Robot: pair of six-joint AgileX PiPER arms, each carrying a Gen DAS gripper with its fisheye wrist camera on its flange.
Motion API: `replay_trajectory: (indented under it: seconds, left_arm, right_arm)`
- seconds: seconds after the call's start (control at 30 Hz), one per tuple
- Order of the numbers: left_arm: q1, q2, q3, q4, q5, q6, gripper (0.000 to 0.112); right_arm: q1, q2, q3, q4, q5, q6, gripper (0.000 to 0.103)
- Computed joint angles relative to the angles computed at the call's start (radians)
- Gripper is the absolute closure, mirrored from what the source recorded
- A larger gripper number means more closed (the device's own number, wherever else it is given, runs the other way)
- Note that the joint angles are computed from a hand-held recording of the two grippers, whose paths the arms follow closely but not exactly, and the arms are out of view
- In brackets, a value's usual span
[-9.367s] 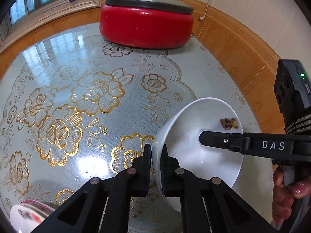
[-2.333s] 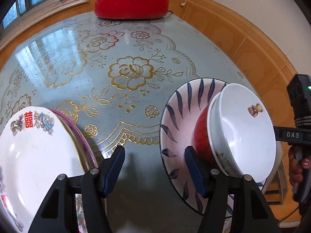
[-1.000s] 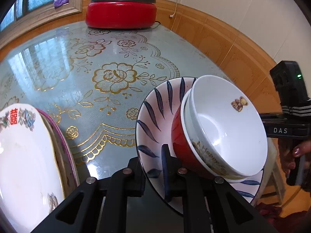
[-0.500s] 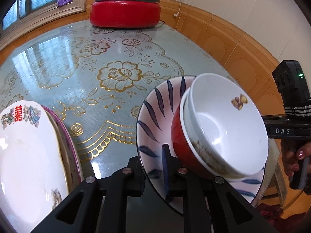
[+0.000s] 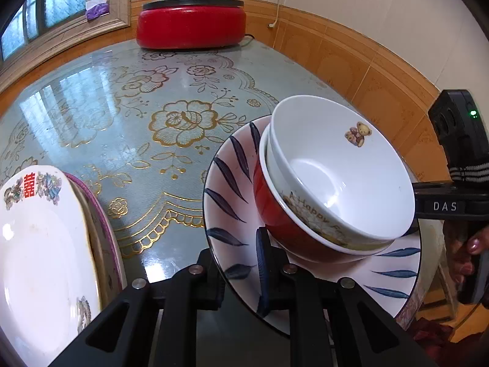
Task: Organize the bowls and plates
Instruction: 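Lift the blue-striped plate with its nested bowls using the right tool, then carry the blue-striped plate over the double-happiness plate stack with the right tool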
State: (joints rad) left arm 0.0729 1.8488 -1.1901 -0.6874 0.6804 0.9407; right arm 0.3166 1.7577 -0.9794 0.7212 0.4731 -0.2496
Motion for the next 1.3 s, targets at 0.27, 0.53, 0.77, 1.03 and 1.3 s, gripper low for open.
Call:
replay_trajectory:
  seconds: [0.27,0.53,0.77,1.03,1.3]
  left_arm:
    - [0.021,-0.002,-0.019,-0.028,-0.002,0.014,0.098]
    - [0.043,-0.039,0.005,-0.061,0.004,0.049,0.098]
    - [0.082,-0.079,-0.003,-0.065,0.030,0.003,0.098]
    - [0.165,-0.140,-0.014,-0.070,0.040,-0.055,0.098]
    - [0.316,-0.174,-0.032,-0.059,0.054,-0.092,0.098]
  right_arm:
    - [0.009,-0.012,-0.007,0.014,-0.006,-0.014,0.092]
    - [0.025,-0.013,-0.073,-0.075,0.017,0.052,0.092]
    - [0.048,-0.011,-0.156,-0.139,0.073,0.117,0.092]
    - [0.099,0.054,-0.371,-0.219,0.199,0.196,0.092]
    - [0.196,0.233,-0.731,-0.286,0.330,0.239,0.092]
